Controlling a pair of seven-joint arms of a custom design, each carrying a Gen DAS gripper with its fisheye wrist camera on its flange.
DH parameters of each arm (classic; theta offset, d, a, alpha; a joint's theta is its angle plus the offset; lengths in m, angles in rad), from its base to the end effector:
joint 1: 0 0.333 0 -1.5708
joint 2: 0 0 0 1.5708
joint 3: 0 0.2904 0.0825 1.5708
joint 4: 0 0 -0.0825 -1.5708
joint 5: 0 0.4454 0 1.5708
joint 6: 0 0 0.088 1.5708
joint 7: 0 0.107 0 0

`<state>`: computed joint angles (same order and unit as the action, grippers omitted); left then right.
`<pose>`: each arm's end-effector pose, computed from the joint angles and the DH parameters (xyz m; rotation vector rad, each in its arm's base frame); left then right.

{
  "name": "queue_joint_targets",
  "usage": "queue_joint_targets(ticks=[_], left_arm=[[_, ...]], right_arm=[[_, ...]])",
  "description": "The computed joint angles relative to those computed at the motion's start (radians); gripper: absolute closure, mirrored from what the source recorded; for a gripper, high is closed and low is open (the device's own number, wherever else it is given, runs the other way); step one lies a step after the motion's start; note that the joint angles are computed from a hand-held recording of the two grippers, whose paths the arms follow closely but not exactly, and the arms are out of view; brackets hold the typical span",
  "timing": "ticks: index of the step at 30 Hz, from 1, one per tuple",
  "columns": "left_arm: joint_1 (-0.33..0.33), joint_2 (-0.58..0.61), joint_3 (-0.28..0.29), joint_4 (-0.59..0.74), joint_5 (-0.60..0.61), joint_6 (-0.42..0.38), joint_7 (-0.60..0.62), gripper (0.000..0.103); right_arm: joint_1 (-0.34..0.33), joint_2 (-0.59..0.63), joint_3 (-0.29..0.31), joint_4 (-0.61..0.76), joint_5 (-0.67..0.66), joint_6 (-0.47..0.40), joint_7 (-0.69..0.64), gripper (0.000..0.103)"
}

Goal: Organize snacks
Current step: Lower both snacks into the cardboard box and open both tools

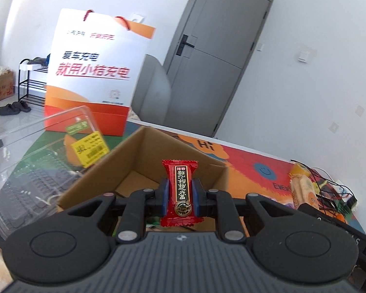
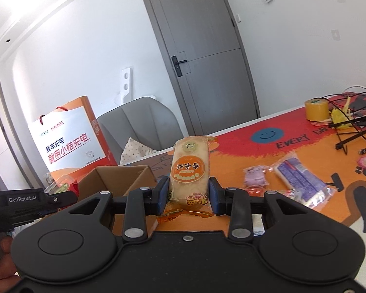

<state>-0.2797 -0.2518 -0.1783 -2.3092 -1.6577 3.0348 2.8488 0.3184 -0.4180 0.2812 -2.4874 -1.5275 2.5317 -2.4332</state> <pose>0.5163 -0.1719 0.4406 -1.5804 1.8623 -1.4032 0.4173 0.2956 0.4165 -1.0636 1.7505 -0.8977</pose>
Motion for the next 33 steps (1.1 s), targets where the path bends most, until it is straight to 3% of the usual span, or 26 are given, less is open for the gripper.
queue_joint_targets(ticks=[11, 17, 25, 29, 33], left_arm=[[0.026, 0.051, 0.019, 0.023, 0.118, 0.029, -0.122, 0.08], [0.033, 0.03, 0.036, 0.015, 0.043, 0.015, -0.053, 0.076], [0.058, 0.002, 0.038, -0.002, -0.019, 0.006, -0.003, 0.057], [0.068, -0.006, 0.035, -0.011, -0.006, 0.004, -0.009, 0.049], [0.071, -0.014, 0.033, -0.015, -0.026, 0.004, 0.006, 0.039]], right_arm=[[0.02, 0.124, -0.019, 0.126, -0.031, 0.019, -0.045, 0.068], [0.04, 0.189, -0.034, 0.196, -0.05, 0.039, -0.072, 0.068], [0.069, 0.271, -0.061, 0.286, -0.041, 0.085, -0.12, 0.067], [0.082, 0.296, -0.073, 0.311, 0.004, 0.11, -0.157, 0.055], [0.089, 0.278, -0.074, 0.291, 0.024, 0.093, -0.167, 0.054]])
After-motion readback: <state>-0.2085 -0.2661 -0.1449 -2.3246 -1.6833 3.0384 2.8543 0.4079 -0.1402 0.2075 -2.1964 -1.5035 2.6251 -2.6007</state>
